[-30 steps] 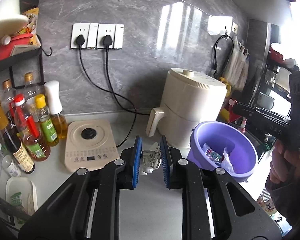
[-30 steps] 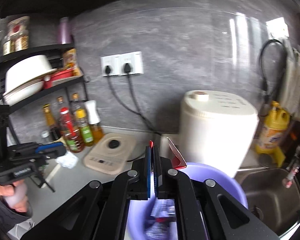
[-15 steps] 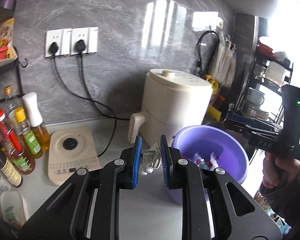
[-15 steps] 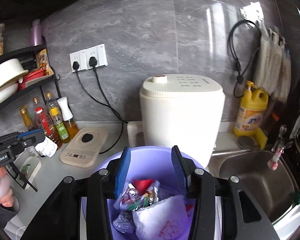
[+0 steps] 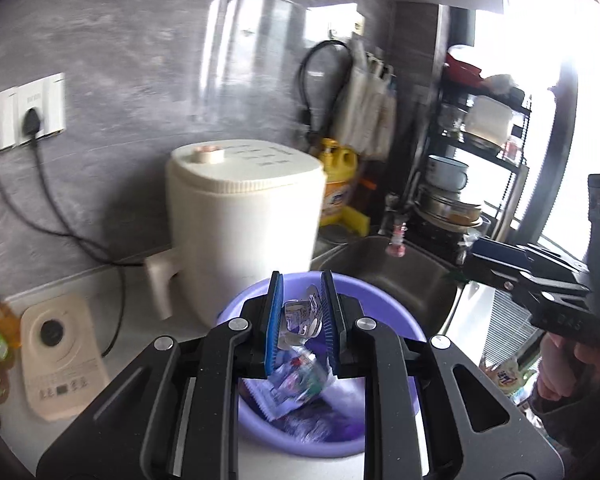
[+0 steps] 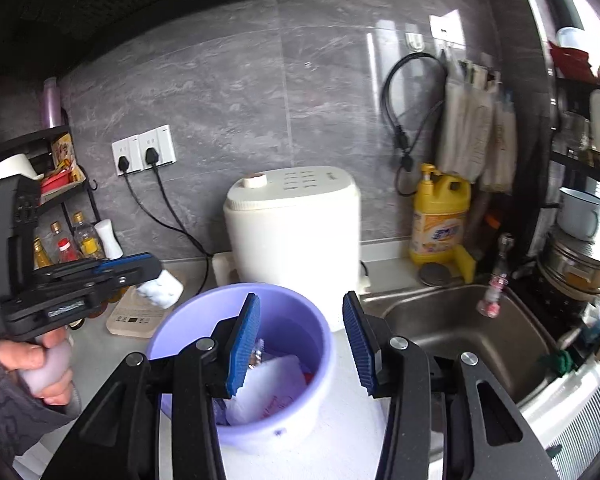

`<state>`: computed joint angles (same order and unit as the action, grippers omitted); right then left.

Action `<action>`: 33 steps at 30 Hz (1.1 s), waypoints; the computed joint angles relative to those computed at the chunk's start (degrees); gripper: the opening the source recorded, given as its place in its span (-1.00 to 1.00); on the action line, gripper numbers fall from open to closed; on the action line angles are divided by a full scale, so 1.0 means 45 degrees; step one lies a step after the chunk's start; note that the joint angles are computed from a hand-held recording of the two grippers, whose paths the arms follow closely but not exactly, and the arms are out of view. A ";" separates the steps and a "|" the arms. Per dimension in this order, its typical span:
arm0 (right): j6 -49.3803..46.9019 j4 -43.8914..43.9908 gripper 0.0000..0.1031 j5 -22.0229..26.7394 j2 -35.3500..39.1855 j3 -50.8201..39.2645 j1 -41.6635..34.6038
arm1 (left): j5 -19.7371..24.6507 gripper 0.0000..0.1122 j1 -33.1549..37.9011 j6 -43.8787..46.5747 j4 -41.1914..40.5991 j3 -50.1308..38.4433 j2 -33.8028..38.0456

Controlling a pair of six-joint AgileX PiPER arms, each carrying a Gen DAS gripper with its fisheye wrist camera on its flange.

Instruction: Collect trash

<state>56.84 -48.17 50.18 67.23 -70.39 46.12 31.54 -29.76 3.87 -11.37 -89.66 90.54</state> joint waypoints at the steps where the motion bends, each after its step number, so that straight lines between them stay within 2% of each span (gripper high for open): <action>1: 0.0187 -0.0178 -0.17 0.0318 -0.0192 0.0094 0.0188 | 0.0072 -0.65 -0.0005 0.0106 -0.0144 -0.0287 0.0205; 4: 0.0423 -0.0432 -0.17 0.0866 -0.0693 0.0331 0.0468 | 0.0445 -0.65 0.0044 0.0454 -0.0621 -0.1531 0.0982; 8: 0.0974 -0.0684 -0.17 0.1423 -0.1359 0.0781 0.0732 | 0.1640 -0.57 -0.0128 0.0999 -0.1290 -0.3205 0.2105; 10: 0.1123 -0.0664 -0.17 0.1466 -0.1535 0.0948 0.0685 | 0.1931 -0.23 -0.0379 0.1017 -0.0922 -0.3557 0.2375; 11: 0.1256 -0.0731 -0.17 0.1552 -0.1637 0.1068 0.0744 | 0.1703 0.05 -0.0414 0.0851 -0.0869 -0.3402 0.2299; 12: 0.1394 -0.0890 -0.17 0.1745 -0.1683 0.1153 0.0903 | 0.1462 0.16 -0.0377 0.0607 -0.0901 -0.3153 0.2141; 15: 0.1627 -0.1222 -0.11 0.1979 -0.1673 0.1269 0.1311 | 0.1318 0.21 -0.0192 0.0195 -0.0918 -0.2557 0.1624; 17: 0.1606 -0.1126 -0.11 0.1794 -0.1707 0.1373 0.1341 | 0.1155 0.22 -0.0261 -0.0473 -0.0077 -0.2011 0.1094; 20: 0.1503 -0.1042 -0.11 0.1387 -0.1714 0.1521 0.1419 | 0.1037 0.33 -0.0165 -0.1008 0.0279 -0.1281 0.0304; 22: 0.1374 -0.0916 -0.05 0.1057 -0.1710 0.1553 0.1357 | 0.0927 0.35 -0.0247 -0.1878 0.1161 -0.0604 -0.0438; 29: 0.0578 0.0039 0.05 -0.0142 -0.1575 0.1346 0.0860 | 0.1309 0.51 -0.0322 -0.4198 0.3581 0.1129 -0.2792; 33: 0.0757 -0.0180 0.22 0.0144 -0.1250 0.0909 0.1299 | 0.1663 0.62 -0.0053 -0.4843 0.4114 0.1743 -0.4016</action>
<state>60.25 -48.98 50.83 61.60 -66.30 51.96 39.03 -30.00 -17.93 7.14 -81.82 72.47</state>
